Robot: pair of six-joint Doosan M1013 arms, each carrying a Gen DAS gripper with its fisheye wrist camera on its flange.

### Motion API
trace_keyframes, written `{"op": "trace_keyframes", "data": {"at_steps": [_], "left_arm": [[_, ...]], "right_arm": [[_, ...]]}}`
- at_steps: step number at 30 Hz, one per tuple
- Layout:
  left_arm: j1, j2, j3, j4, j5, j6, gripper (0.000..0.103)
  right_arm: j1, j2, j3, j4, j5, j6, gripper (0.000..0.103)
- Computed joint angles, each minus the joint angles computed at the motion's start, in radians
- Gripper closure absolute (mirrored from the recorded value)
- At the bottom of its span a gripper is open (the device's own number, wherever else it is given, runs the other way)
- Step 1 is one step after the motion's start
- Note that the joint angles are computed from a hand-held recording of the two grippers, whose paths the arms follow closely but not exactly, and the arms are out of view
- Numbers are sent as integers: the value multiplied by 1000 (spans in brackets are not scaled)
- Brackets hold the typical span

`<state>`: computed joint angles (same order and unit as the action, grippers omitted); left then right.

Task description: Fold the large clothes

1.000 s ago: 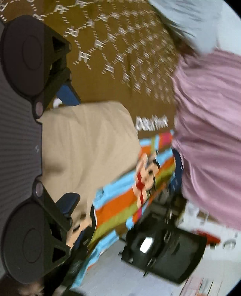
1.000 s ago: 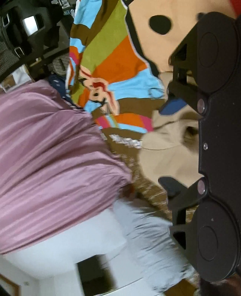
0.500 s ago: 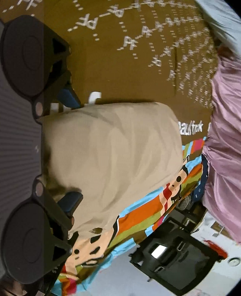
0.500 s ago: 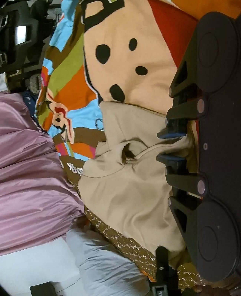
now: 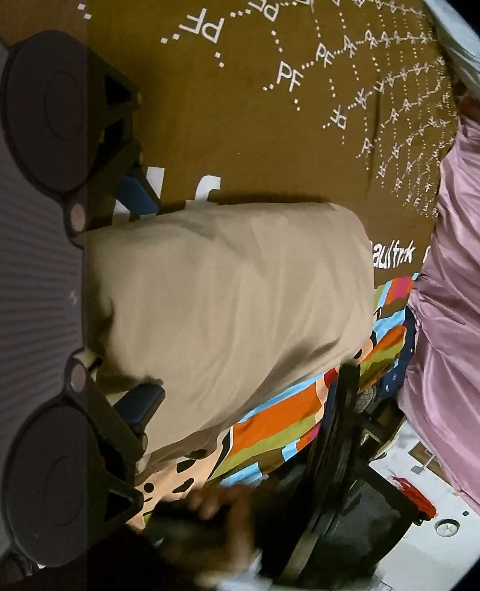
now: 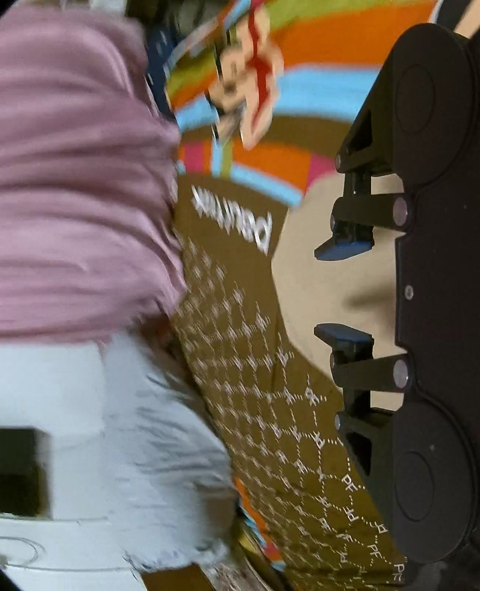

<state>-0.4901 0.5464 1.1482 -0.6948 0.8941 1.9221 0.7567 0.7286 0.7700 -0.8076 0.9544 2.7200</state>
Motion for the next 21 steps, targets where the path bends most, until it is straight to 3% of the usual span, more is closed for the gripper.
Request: {"op": "trace_keyframes", "data": {"at_steps": [4, 6, 8, 14, 18, 20, 21], "left_arm": [[7, 12, -8, -29, 20, -5, 2], [9, 16, -12, -38, 25, -2, 2], [11, 22, -17, -47, 32, -2, 1], [8, 29, -23, -44, 36, -6, 0], [9, 21, -12, -42, 28, -4, 0], [8, 20, -13, -31, 29, -13, 0], [6, 18, -13, -23, 26, -14, 0]], "right_arm": [[-39, 93, -147, 160, 57, -151, 59], [-39, 142, -222, 198, 143, -242, 59], [-37, 156, -227, 199, 156, -250, 60], [-31, 125, -115, 141, 94, -112, 60], [-7, 82, -43, 17, 67, 19, 57], [19, 33, 26, -52, 75, 122, 40], [31, 8, 62, -83, 76, 163, 36]]}}
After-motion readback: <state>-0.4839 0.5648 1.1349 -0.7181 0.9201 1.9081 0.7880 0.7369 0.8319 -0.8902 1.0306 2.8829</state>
